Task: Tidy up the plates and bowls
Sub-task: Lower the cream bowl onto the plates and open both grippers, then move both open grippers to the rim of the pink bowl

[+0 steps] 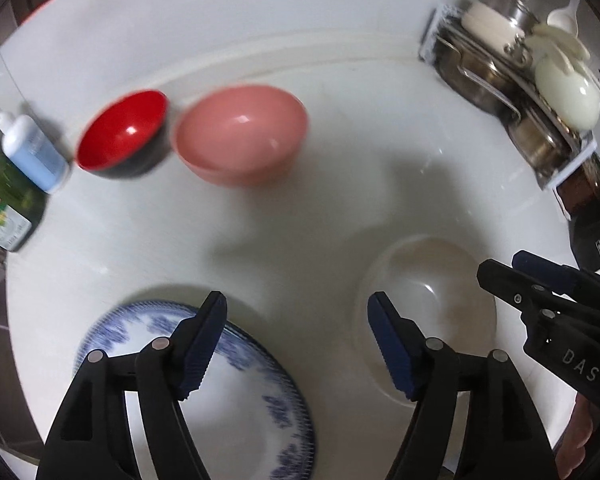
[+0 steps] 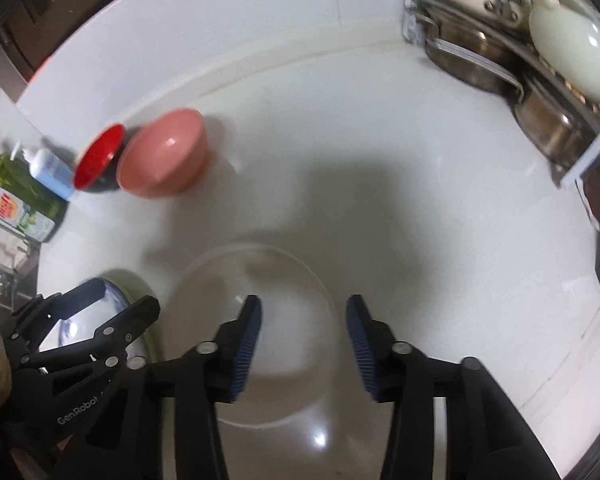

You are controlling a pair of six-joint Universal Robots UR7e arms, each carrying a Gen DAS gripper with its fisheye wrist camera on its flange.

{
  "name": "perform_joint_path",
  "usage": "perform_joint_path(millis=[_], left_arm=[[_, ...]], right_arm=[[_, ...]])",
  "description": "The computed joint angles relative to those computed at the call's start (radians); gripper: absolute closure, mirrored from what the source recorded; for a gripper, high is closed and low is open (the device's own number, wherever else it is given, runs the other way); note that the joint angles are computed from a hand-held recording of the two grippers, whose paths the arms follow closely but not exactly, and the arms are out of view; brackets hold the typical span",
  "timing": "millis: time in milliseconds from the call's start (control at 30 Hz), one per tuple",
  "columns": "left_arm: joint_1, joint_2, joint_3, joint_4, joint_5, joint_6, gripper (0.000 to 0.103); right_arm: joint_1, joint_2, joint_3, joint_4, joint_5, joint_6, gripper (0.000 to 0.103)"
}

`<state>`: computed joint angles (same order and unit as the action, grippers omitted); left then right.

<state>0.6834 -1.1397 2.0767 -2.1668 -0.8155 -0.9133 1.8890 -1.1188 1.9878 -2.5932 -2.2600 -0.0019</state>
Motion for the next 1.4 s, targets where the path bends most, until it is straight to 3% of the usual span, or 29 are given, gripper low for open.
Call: perform_joint_path(millis=[200, 500, 1067, 1400], left_arm=[[0.031, -0.072, -0.015, 0.072, 0.062, -0.044, 0.024], [0.105, -0.117, -0.063, 0.132, 0.107, -0.038, 0.024], [0.261, -0.015, -0.201, 0.039, 0.032, 0.079, 0.025], [0.309, 0.054, -0.269, 0.031, -0.003, 0.093, 0.038]], right_arm=[[0.032, 0.074, -0.064, -0.033, 0.01, -0.047, 0.054], [0.046, 0.208, -0.229, 0.052, 0.058, -0.096, 0.054], [0.005, 0.407, -0.504, 0.216, 0.088, -0.053, 0.054], [-0.017, 0.468, -0.581, 0.267, 0.084, -0.015, 0.054]])
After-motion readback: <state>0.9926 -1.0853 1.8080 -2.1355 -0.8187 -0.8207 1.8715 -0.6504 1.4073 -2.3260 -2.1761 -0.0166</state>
